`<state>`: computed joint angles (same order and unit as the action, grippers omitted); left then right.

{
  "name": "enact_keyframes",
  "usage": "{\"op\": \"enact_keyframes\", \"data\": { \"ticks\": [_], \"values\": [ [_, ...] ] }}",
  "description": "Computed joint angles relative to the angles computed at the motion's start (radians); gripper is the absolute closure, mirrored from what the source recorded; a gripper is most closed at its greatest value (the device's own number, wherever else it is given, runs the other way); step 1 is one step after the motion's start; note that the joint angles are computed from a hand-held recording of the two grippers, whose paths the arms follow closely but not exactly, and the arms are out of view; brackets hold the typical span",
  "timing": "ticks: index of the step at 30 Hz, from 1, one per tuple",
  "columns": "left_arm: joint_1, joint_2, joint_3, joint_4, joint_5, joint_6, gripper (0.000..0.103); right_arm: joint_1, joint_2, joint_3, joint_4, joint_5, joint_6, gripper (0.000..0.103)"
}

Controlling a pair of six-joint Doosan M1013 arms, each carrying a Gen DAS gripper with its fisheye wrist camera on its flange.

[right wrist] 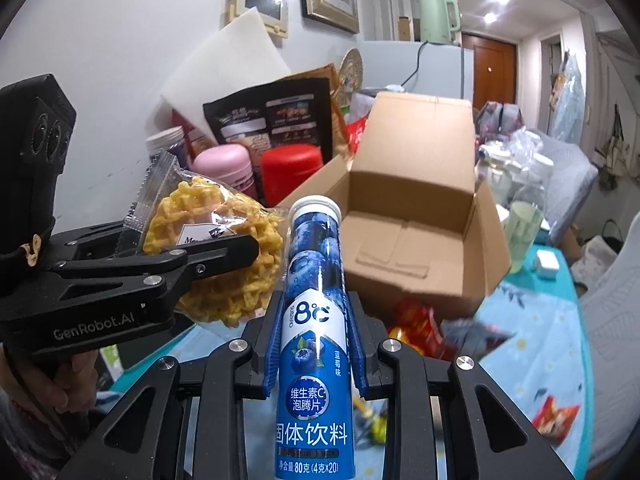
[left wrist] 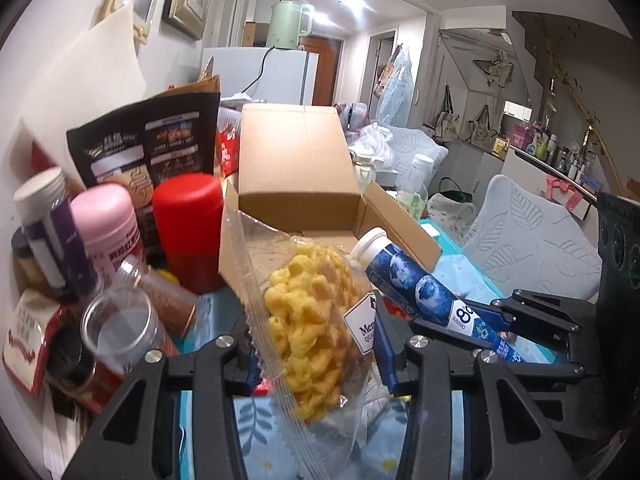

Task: Organize snacks
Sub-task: 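Carry the waffle and the blue tube with both tools over the cardboard box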

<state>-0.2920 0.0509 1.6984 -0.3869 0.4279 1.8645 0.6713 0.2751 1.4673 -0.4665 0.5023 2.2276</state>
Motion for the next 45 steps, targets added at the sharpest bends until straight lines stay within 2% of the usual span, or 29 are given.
{"op": "enact_keyframes", "data": {
  "ticks": [11,14,18,26,28,32,34,36,45],
  "values": [
    [-0.015,0.083,-0.120,0.071,-0.049,-0.020,0.059,-0.052,0.045,-0.090,-0.031,-0.007,-0.027,0.075],
    [-0.021,0.113,-0.162,0.136,-0.065,-0.078,0.059,-0.066,0.064,-0.128,-0.045,0.003,-0.039,0.075],
    [-0.017,0.160,-0.227,0.143,-0.067,-0.096,0.059,-0.084,0.095,-0.179,-0.048,0.012,-0.049,0.075],
    [-0.014,0.265,-0.373,0.159,-0.006,-0.117,0.059,-0.138,0.171,-0.296,0.063,0.033,-0.130,0.075],
    [-0.015,0.286,-0.395,0.186,0.002,-0.143,0.059,-0.150,0.191,-0.323,0.088,0.040,-0.150,0.075],
    [-0.006,0.329,-0.426,0.166,0.042,-0.133,0.060,-0.173,0.230,-0.360,0.179,0.055,-0.207,0.075],
    [-0.006,0.363,-0.465,0.215,0.095,-0.177,0.060,-0.181,0.257,-0.388,0.227,0.094,-0.245,0.075],
    [-0.005,0.380,-0.479,0.211,0.102,-0.166,0.060,-0.185,0.277,-0.412,0.249,0.121,-0.270,0.075],
    [-0.003,0.445,-0.548,0.260,0.238,-0.225,0.059,-0.194,0.338,-0.477,0.301,0.241,-0.284,0.075]
  ]
}}
